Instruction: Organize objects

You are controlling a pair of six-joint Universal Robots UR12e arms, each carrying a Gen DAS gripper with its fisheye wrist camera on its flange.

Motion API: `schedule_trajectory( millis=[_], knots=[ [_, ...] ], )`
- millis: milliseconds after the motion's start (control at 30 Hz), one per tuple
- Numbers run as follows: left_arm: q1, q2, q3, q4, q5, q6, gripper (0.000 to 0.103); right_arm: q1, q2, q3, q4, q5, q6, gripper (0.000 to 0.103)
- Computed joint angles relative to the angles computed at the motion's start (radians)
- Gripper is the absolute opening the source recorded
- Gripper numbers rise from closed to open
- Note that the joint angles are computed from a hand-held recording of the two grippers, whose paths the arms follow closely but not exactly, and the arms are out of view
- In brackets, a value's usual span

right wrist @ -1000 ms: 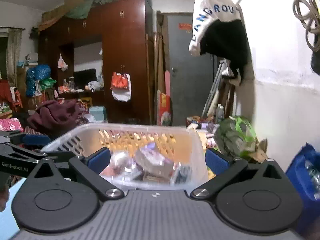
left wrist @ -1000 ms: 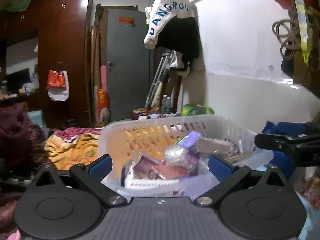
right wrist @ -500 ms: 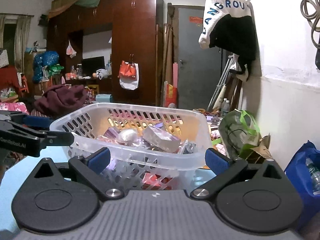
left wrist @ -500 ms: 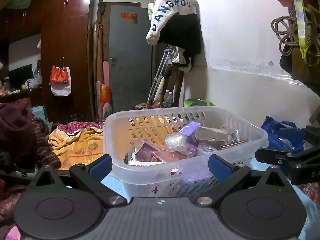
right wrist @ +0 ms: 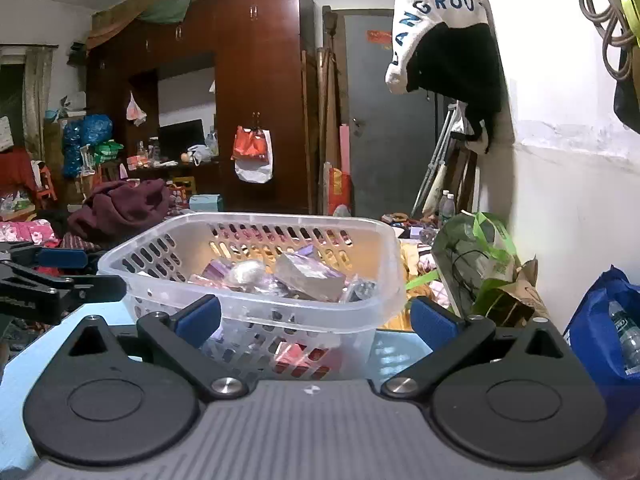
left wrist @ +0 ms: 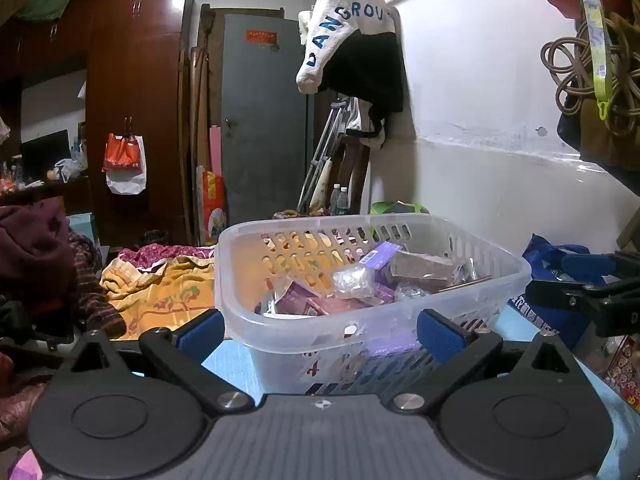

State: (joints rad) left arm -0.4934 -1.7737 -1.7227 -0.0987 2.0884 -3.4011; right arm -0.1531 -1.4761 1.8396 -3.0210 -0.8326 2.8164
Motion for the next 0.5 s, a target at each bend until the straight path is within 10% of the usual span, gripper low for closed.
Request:
schedule_trajectory(
  millis=[500],
  knots=[
    [-0.003, 0.002, -0.005, -0.001, 0.009, -0.013, 0.103, -0.010, -0.001, -0.004, 0.018, 0.003, 0.007, 0.103]
  ],
)
